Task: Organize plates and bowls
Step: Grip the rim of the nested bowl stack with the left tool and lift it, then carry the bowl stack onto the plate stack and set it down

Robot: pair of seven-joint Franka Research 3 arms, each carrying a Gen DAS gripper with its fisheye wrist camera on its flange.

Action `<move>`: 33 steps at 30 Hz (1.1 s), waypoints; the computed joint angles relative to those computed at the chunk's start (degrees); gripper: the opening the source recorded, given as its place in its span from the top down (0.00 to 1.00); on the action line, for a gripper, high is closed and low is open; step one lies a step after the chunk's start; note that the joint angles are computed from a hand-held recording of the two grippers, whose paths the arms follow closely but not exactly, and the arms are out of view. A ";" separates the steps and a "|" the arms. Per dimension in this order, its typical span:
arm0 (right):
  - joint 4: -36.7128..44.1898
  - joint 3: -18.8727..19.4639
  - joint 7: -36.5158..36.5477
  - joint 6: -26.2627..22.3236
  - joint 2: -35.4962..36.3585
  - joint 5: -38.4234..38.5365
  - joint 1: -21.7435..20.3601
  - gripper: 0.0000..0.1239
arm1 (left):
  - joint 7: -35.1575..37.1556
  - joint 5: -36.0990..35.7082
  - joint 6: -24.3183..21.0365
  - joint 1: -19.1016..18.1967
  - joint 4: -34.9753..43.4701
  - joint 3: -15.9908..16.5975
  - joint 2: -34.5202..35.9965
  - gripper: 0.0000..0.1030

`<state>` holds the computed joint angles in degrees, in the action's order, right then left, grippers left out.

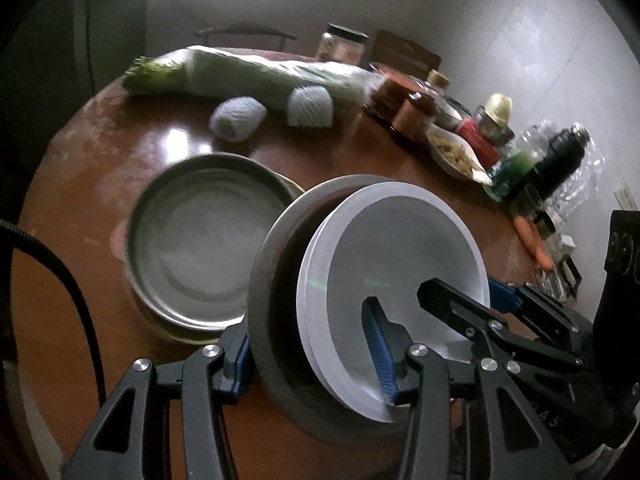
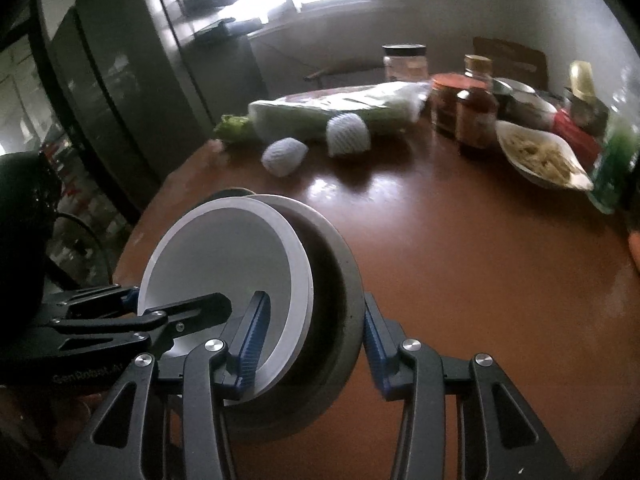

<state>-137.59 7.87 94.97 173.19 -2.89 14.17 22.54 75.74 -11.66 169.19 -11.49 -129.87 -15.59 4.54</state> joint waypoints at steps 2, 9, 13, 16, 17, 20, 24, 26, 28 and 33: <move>1.72 0.23 0.09 -0.24 1.25 -0.47 0.21 0.63 | -0.10 0.23 0.06 0.44 -0.49 0.56 -0.71 0.54; 8.78 0.43 -1.05 -2.24 6.43 -1.17 1.75 0.63 | 0.37 -0.61 0.26 1.89 -1.39 2.32 -1.94 0.54; 12.68 0.13 -1.10 -3.50 9.30 -2.40 2.72 0.63 | -0.25 0.18 0.37 2.44 -1.30 3.10 -2.00 0.54; 15.48 -0.42 -0.56 -4.34 11.33 -3.85 3.47 0.63 | 0.24 -0.37 0.32 3.03 -1.10 3.31 -1.84 0.54; 16.31 -0.55 -0.48 -4.49 11.94 -4.16 3.67 0.63 | 0.57 -0.78 0.33 3.25 -0.96 3.33 -1.72 0.54; 18.10 -1.00 -0.26 -5.01 13.14 -5.17 4.18 0.63 | 1.50 -1.64 0.13 3.92 -0.45 3.36 -1.38 0.54; 20.07 -1.63 0.50 -5.25 14.24 -6.74 4.95 0.63 | 0.16 0.66 0.06 4.39 0.48 3.86 -1.08 0.54; 21.13 -1.81 0.74 -5.23 14.94 -7.17 5.17 0.63 | -1.15 2.58 0.20 4.51 0.73 4.16 -1.06 0.54; 21.96 -2.02 0.98 -5.43 15.52 -7.50 5.37 0.63 | -1.79 3.49 0.28 4.73 1.04 4.22 -0.82 0.54; 22.81 -2.33 1.39 -5.86 16.48 -7.96 5.59 0.63 | -0.33 2.16 -0.43 5.65 2.17 3.39 0.68 0.54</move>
